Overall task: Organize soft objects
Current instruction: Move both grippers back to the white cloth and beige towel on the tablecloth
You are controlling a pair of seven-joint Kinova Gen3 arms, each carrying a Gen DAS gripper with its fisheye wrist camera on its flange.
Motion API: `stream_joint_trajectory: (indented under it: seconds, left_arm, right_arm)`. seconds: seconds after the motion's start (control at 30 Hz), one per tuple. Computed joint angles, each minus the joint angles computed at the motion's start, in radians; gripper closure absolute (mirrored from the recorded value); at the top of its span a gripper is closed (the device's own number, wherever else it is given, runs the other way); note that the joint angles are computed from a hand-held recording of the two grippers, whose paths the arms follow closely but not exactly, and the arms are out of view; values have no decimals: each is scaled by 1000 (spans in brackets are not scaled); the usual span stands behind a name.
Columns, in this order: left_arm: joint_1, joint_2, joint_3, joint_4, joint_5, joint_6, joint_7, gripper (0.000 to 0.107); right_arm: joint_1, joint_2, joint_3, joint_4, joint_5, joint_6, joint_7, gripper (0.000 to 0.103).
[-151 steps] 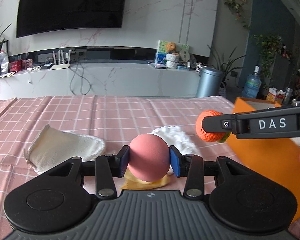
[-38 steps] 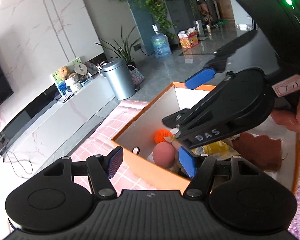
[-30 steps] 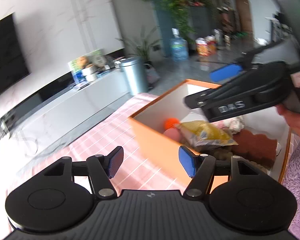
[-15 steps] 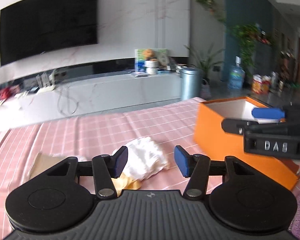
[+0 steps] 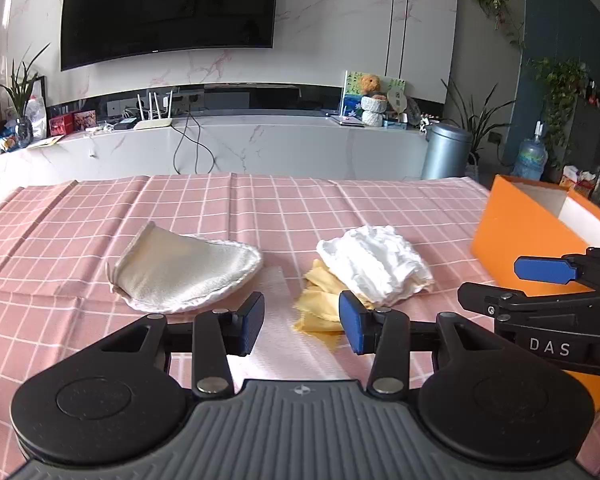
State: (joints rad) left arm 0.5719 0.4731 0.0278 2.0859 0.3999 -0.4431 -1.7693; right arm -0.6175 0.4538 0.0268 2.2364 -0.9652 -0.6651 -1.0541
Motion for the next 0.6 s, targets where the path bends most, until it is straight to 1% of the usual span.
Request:
stream_joint_trajectory:
  seconds: [0.07,0.13,0.17,0.27,0.3,0.37,0.4,0.47,0.57,0.6]
  left_arm:
    - [29,9,-40,-21,38,19,-45,56]
    - [43,17,-71,-49,63,48,-90,47]
    - [51,19,-90,-67,78,70,-115,47]
    - [91,43,-167,-132,111,138,-213,42]
    - [100,59,-195,-162,111,171,-250,41]
    - [97,89,-221,-208,88,222,-280,41]
    - [90,107,-225,-231,73,240,-279,41]
    - [64,131,-215,-257,45,256,-250,41]
    - [32,158,-192,-266,11,231,-189,41]
    - [33,164,-197,-270,6,232,-176,41]
  right_arm:
    - [24,9,3,-31,18,49,5,38]
    - [44,21,14,-67,43,95,3,37]
    - [49,28,24,-87,48,113,6,35]
    - [58,56,57,-154,48,177,16,26]
    - [67,66,61,-173,61,193,3,24]
    - [75,93,78,-216,81,222,-16,20]
    - [75,108,92,-236,87,241,-19,18]
    - [74,135,125,-277,96,289,-21,17]
    - [79,175,159,-323,125,332,-62,13]
    - [88,185,160,-334,142,342,-81,13]
